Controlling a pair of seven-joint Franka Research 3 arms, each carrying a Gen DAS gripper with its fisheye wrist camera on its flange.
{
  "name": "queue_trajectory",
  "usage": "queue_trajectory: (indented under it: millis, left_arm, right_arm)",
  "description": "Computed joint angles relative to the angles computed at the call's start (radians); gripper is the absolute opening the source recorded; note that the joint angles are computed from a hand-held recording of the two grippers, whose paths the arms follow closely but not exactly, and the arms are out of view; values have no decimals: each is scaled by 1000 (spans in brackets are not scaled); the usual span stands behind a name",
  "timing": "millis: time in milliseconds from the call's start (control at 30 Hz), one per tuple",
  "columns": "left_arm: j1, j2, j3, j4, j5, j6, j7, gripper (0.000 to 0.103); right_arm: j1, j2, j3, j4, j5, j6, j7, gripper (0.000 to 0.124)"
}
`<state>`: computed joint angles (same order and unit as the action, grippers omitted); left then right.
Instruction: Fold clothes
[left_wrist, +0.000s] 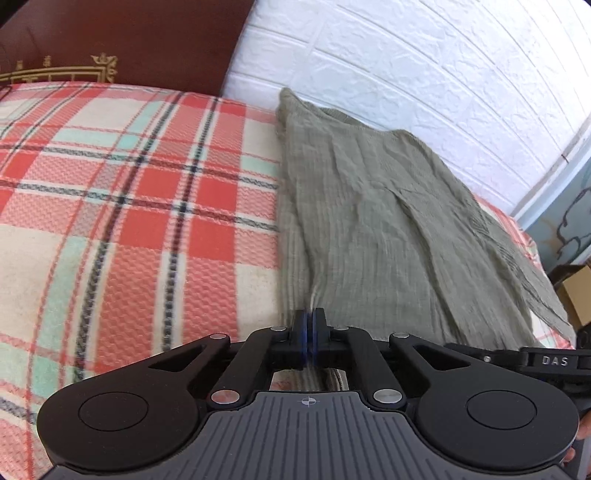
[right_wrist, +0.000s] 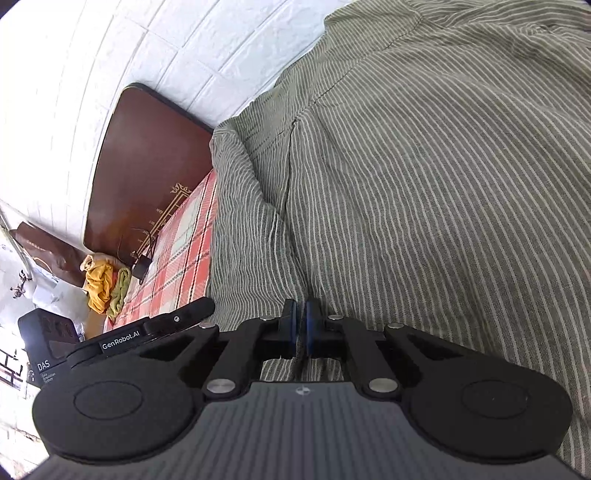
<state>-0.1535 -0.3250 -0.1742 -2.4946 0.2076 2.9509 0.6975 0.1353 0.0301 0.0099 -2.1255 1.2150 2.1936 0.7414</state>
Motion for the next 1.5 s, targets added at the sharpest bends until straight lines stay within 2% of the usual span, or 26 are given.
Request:
queue_trajectory:
  millis: [100,233,267,300,367,433,500,567,667,700,767,800,833,867,967,1067,1133,1200,1233,1300,1400,1467,1500]
  left_arm:
    - [32,-1,-15,-7,12,-13,-51,0]
    - [-18,-12,39,-29,-38,36,-10,0]
    - [-41,-14,60,-31,-58,49,17,4]
    - [-64,-17,80,-33,-80,61,45,21]
    - [-44,1,54,-7,-64,56,56,23]
    - [-18,25,24,24,-35,50,56,29]
    - [-12,51,14,47,-29,59,52,43]
    - [-10,78,10,64,-24,75,54,46]
    - [37,113,-30,89,36,76,6,51]
    - [53,122,-42,97,60,72,-18,51]
    - [42,139,-30,104,53,65,-28,48]
    - [32,143,-20,105,40,61,-26,14]
    - [42,144,-26,104,55,58,-45,3]
    - [54,144,-34,104,75,54,-68,1]
    - [55,152,-29,107,92,47,-88,0]
    - [61,145,-28,107,123,63,-91,2]
    - [79,134,-36,106,158,84,-107,23]
    - [167,138,-99,145,291,64,-219,25]
    - [186,150,-111,175,340,44,-257,25]
    - [174,194,-92,239,369,31,-269,25]
    - [149,269,-63,347,426,1,-279,26]
    - [129,336,-50,447,512,-49,-307,26]
    - [117,369,-38,485,513,-68,-303,27]
  right_arm:
    - [-1,-3,-1,-3,4,-2,5,5]
    - [-5,-7,-5,-6,17,-23,3,13]
    - [-9,-10,-8,-8,27,-34,-1,21]
    - [-12,-14,-11,-10,43,-42,-7,26]
    - [-13,-18,-12,-8,64,-36,-21,27]
    - [-10,-15,-9,1,71,-22,-17,27]
    - [-4,-7,-4,13,66,-7,-9,29]
    - [1,3,1,26,57,8,-1,31]
    - [6,24,8,47,56,17,7,31]
    - [8,31,11,54,57,22,11,31]
    - [8,48,15,72,49,17,16,31]
    - [7,57,17,82,43,12,18,26]
    - [6,64,20,90,37,9,18,14]
    - [8,69,23,96,23,15,26,4]
    - [10,86,29,109,-14,32,62,5]
    - [-1,74,29,99,-2,22,33,11]
    - [-7,57,25,88,7,25,10,15]
    - [-10,44,20,80,25,37,-15,18]
    - [-11,39,18,77,34,42,-26,19]
    - [-10,29,16,73,45,42,-42,24]
    - [-9,8,10,59,55,26,-78,25]
    - [-16,-1,-1,53,59,-22,-94,26]
    - [-20,-5,-6,49,58,-45,-100,26]
